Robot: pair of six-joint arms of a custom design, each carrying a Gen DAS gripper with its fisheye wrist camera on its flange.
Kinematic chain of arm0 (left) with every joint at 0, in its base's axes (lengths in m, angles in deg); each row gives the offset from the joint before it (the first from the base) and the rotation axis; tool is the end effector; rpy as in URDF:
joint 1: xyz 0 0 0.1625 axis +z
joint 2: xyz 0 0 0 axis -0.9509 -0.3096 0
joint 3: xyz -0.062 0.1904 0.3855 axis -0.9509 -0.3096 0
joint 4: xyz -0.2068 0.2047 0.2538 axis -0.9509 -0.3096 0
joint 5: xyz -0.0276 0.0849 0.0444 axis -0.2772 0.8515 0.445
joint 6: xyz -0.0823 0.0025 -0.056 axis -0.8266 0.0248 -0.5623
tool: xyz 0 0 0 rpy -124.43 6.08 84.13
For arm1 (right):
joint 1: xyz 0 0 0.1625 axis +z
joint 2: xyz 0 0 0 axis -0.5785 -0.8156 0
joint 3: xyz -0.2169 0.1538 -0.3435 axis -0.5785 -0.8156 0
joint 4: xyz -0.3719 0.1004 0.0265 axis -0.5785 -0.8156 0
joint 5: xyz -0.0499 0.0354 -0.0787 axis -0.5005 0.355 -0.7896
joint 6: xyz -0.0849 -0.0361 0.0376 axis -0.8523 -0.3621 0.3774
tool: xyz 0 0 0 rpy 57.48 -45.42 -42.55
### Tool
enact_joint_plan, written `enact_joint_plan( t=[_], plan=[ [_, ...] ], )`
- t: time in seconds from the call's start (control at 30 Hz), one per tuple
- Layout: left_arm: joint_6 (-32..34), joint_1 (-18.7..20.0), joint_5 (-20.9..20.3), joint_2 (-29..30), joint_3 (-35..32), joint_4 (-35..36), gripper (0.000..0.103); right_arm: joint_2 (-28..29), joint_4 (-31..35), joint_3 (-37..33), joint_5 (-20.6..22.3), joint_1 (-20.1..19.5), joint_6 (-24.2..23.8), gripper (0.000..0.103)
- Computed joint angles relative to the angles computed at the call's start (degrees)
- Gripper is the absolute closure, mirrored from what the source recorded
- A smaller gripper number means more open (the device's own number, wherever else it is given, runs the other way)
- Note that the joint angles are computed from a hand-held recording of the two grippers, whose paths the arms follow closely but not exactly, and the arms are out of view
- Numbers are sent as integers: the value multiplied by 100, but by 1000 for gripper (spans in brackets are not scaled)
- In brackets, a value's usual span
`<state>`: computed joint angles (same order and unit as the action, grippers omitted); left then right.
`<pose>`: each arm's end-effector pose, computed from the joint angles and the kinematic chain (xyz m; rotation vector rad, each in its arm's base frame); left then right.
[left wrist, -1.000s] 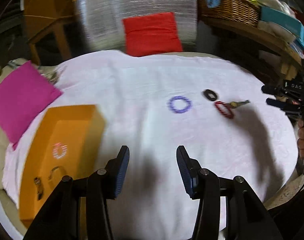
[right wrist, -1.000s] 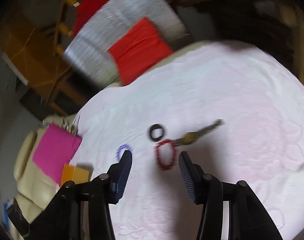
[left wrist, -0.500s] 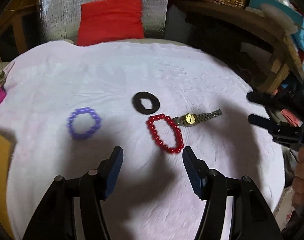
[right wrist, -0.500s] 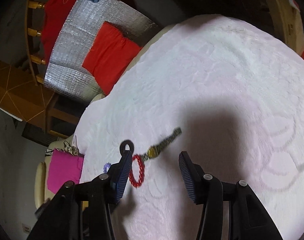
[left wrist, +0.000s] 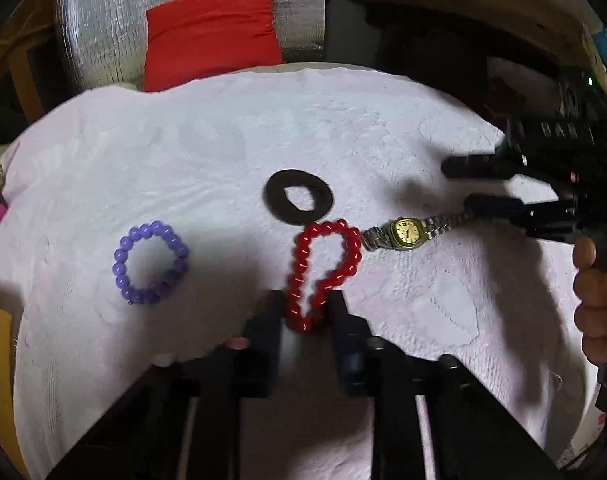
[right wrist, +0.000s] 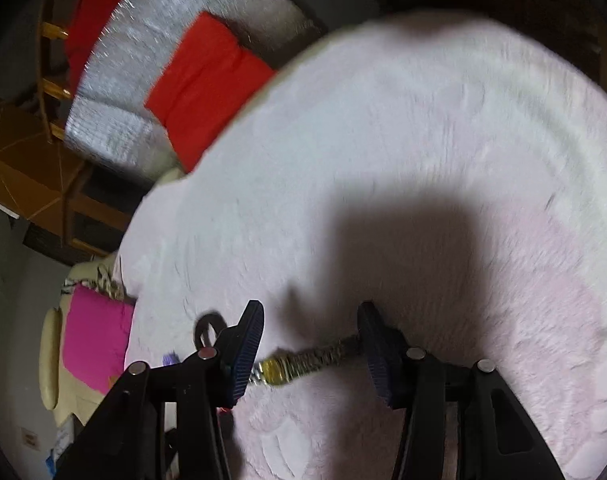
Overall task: Organize jewelry
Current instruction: 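Grasp the red bead bracelet with the left tool while the right grasps the gold watch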
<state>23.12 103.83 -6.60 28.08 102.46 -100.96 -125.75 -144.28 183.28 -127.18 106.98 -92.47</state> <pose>-0.2993 -0.4251 -0.0296 0.6879 2.3627 -0.6310 -0.0230 -0.4965 0.2629 -0.1863 -2.8694 0.8722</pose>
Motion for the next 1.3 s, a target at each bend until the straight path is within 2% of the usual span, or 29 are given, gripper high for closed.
enact_joint_plan(
  t=[0.03,0.07,0.13,0.2,0.27,0.33,0.4,0.47,0.5,0.57,0.6,0.63,0.67,0.7,0.73,0.9,1.1,1.17,1.23,1.3],
  plan=[
    [-1,44,-83,-102,66,15,93,-39,261,-53,-88,48,-55,50],
    [13,89,-164,-191,110,34,93,-127,713,-121,-121,84,-85,50],
    [67,180,-381,-353,214,9,93,-337,1740,-206,92,34,-183,50],
    [68,196,-518,-481,320,55,93,-422,1973,-134,27,76,-347,49],
    [77,169,-586,-580,425,75,93,-394,1317,88,-442,319,-505,49],
    [47,156,-641,-649,491,88,93,-275,759,211,-590,484,-701,48],
    [9,176,-736,-696,532,66,93,58,-106,315,-956,730,-886,41],
    [-4,193,-731,-714,543,83,93,406,-650,289,-1405,944,-1136,40],
    [2,210,-741,-709,523,90,93,624,-890,243,-1624,1039,-1272,40],
    [25,286,-867,-738,508,53,90,859,-1090,195,-1707,1105,-1514,40],
    [37,310,-922,-747,505,33,85,952,-1263,204,-1826,1151,-1617,40],
    [68,337,-963,-754,506,-13,77,1135,-1546,206,-2035,1231,-1769,42],
    [102,347,-963,-750,514,-64,74,1313,-1806,188,-2293,1324,-1924,48],
    [120,346,-948,-758,529,-82,70,1430,-1979,168,-2507,1393,-2020,69],
    [138,352,-935,-755,529,-92,70,1477,-1993,142,-2614,1423,-2038,77],
    [267,388,-1034,-761,546,-148,67,1271,-1960,269,-2438,1316,-1891,78],
    [368,379,-1007,-723,575,-243,67,827,-1505,433,-2131,1223,-1423,78],
    [418,324,-936,-680,591,-253,77,643,-1348,529,-2010,1152,-1289,81],
    [467,291,-991,-666,594,-268,93,507,-1224,579,-1913,1098,-1184,88],
    [477,266,-1047,-681,588,-255,93,339,-1058,647,-1766,1026,-1111,88]
  ],
)
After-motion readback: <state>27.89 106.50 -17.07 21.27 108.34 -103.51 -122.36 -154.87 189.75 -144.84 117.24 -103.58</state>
